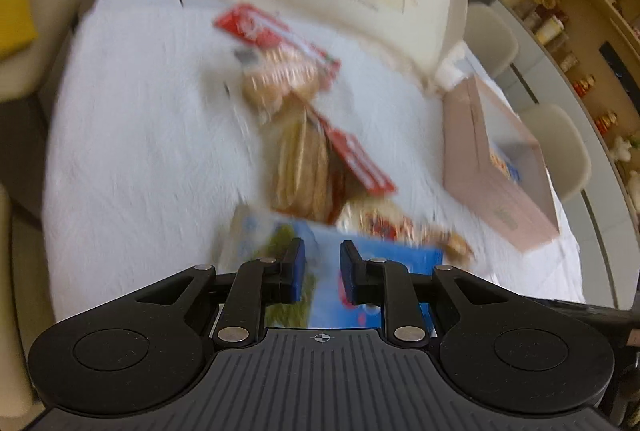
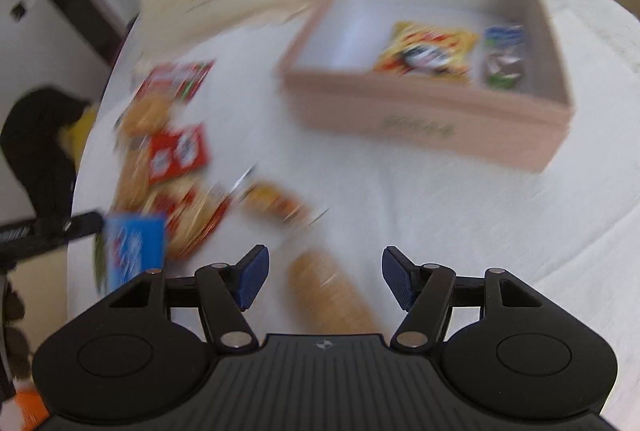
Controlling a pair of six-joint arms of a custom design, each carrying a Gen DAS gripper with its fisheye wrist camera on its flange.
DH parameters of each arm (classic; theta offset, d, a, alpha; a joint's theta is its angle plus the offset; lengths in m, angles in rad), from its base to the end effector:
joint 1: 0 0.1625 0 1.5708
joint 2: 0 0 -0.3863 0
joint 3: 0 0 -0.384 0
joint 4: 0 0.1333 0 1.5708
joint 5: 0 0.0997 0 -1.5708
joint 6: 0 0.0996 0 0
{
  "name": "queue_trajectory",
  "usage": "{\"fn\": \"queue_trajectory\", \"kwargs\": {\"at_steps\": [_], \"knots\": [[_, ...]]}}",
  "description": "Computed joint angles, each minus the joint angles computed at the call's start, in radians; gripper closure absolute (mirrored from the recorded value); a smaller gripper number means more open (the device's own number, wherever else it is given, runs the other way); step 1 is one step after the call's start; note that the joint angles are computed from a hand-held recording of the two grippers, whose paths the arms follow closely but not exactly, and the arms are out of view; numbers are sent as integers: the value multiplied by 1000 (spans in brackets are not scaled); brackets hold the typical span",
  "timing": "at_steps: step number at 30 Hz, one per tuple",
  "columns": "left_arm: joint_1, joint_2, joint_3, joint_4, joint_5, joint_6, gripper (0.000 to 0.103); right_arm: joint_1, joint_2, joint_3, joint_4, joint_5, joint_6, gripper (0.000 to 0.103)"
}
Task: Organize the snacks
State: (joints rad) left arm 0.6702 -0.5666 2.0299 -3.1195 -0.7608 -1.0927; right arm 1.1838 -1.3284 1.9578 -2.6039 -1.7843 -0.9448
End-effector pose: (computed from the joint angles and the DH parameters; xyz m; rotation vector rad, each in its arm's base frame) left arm -0.2426 -0.4544 -0.0719 -0.2960 2.5771 -0.9938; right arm -0.0973 -0.5360 0.2611 0.6903 -2.6269 0.2572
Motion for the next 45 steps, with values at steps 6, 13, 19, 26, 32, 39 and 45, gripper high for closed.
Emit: {"fn": "queue_trajectory", "kwargs": {"at_steps": [6, 13, 19, 26, 32, 39, 45], "knots": [[22, 43, -35, -84, -184, 151, 80, 42, 20, 133, -393, -137, -216, 39], [-20, 22, -48, 41, -151, 108, 80, 109, 93, 21, -239, -108, -191, 39], [-39, -40, -43, 289, 9, -63, 80, 145, 227, -64, -208, -174, -161, 84], [-34, -38, -79, 384, 101, -118, 80, 78, 47, -61, 104, -57, -145, 84], [3, -16, -125, 493, 157, -254, 78, 14, -83, -7, 229, -17, -180, 84], [-11, 55, -121, 271, -38, -183, 78, -43, -97, -17, 47, 23, -203, 84], [-70, 81, -166, 243, 0, -32, 78, -77, -82, -48, 42, 19, -144, 84]]}}
